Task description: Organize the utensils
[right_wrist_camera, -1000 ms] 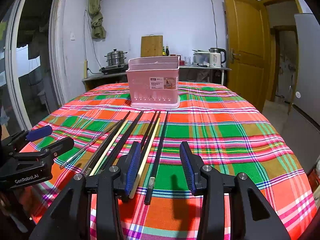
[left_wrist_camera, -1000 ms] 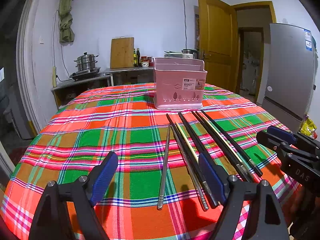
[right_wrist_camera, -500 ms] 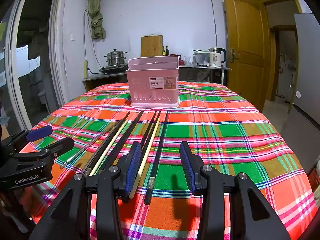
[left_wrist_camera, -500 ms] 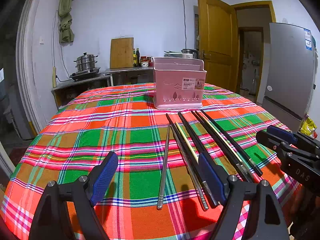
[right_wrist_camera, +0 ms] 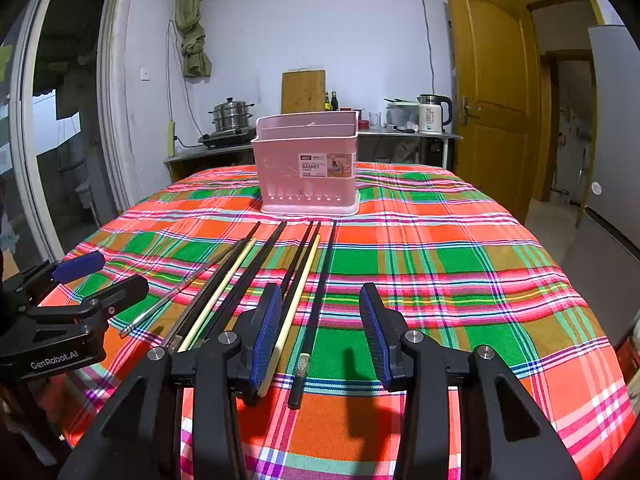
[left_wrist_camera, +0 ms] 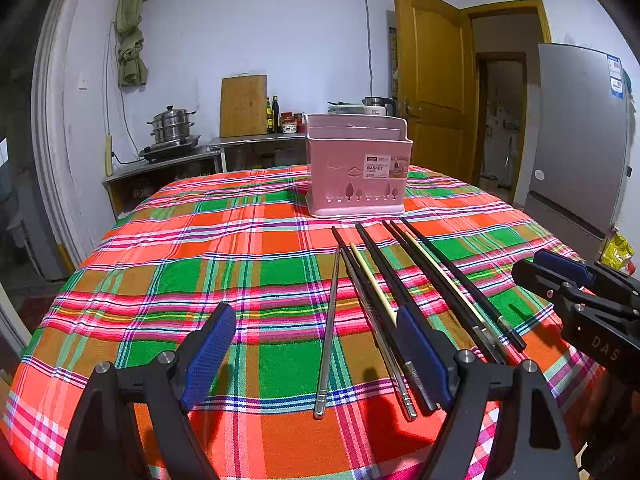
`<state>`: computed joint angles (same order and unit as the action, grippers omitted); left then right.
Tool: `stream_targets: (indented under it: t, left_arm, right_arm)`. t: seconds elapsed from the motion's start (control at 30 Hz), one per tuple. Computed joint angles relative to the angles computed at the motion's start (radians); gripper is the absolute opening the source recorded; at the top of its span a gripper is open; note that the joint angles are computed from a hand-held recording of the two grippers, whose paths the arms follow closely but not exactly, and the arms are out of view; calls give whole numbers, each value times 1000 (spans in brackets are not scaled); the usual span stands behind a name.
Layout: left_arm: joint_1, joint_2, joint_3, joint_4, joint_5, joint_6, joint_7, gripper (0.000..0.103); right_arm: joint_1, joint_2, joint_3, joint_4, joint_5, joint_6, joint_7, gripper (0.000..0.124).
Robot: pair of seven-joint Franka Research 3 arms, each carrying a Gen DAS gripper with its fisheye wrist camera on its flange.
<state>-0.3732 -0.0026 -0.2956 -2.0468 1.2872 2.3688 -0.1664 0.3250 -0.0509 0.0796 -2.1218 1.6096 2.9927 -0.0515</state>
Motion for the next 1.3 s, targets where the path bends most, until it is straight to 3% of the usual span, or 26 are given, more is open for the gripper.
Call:
stream_targets:
  t: [0.47,0.6,0.73,0.97,1.13,1.3]
  left_arm:
    - [3,2,3,0,-16,8,18,82]
    - [18,2,16,3,-60,64,63,82]
    - [46,4,34,12,-150,148,161,79]
    - [78,70,61,87,-363,178,414,73]
    - [97,133,77,150,-535,192,584,66]
    - [102,175,89,179,-658,205,700,61]
  right_arm:
    - [0,-3,1,-7,-29,1,30,42]
    - [3,-2,0,-7,-89,0,85,42]
    - [-3,1,-8,3,-208,-40,207,42]
    - [-23,59,-10,70,-576,-138,550,42]
    - [-48,130,-8,160,-719,-252,706,41]
    - [-68,205,-6,248,-873,-299,860,25]
